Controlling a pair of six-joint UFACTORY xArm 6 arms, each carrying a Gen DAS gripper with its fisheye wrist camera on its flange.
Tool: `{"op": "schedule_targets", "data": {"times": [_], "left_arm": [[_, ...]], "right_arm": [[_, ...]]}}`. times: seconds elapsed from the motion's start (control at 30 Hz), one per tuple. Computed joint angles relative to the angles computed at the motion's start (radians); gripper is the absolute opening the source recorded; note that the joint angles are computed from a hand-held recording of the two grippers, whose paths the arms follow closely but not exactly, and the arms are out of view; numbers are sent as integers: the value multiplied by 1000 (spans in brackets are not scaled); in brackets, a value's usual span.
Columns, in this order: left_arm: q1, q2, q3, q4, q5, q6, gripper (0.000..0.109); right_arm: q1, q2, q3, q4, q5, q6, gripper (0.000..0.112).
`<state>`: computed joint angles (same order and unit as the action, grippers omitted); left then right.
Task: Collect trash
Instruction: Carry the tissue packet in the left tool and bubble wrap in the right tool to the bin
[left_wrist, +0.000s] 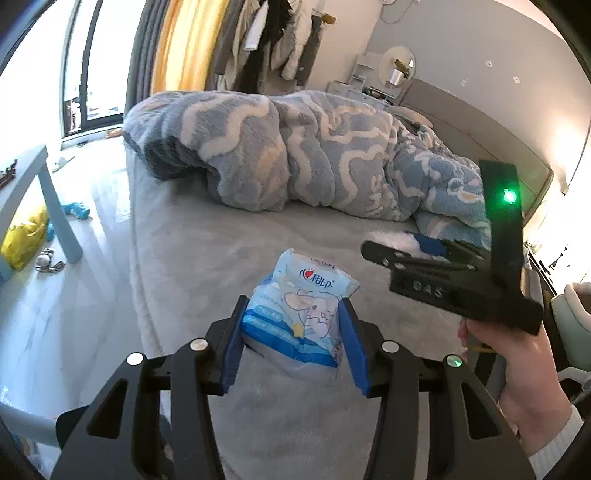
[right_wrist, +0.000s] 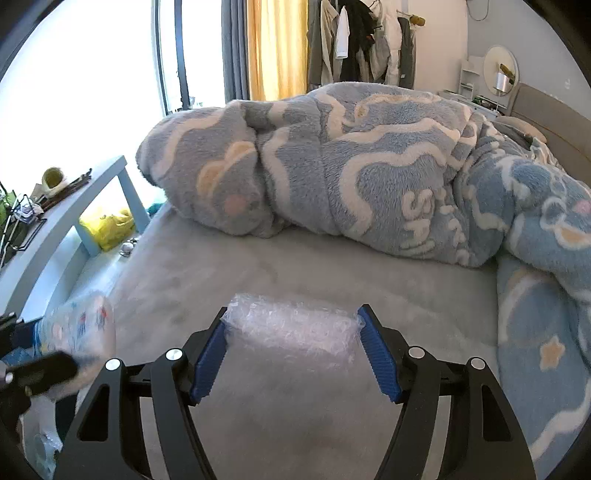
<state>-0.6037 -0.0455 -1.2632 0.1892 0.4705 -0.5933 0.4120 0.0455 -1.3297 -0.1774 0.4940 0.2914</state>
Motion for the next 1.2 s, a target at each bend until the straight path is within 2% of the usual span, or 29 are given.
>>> {"op": "schedule_targets", "data": {"times": [0.23, 0.53, 0.87, 1.2], "left_arm": [[-9, -91, 71, 120, 58, -108, 51], [7, -228, 191, 201, 120, -164, 51], [81, -389, 336, 173, 191, -147, 51], [149, -490, 472, 46, 269, -13, 51]], "right_arm": [[23, -77, 90, 51, -40, -34, 70], [117, -127, 136, 87, -51, -46, 70], [214, -109, 110, 58, -45, -25, 70], [303, -34, 22, 57, -50, 22, 70]]}}
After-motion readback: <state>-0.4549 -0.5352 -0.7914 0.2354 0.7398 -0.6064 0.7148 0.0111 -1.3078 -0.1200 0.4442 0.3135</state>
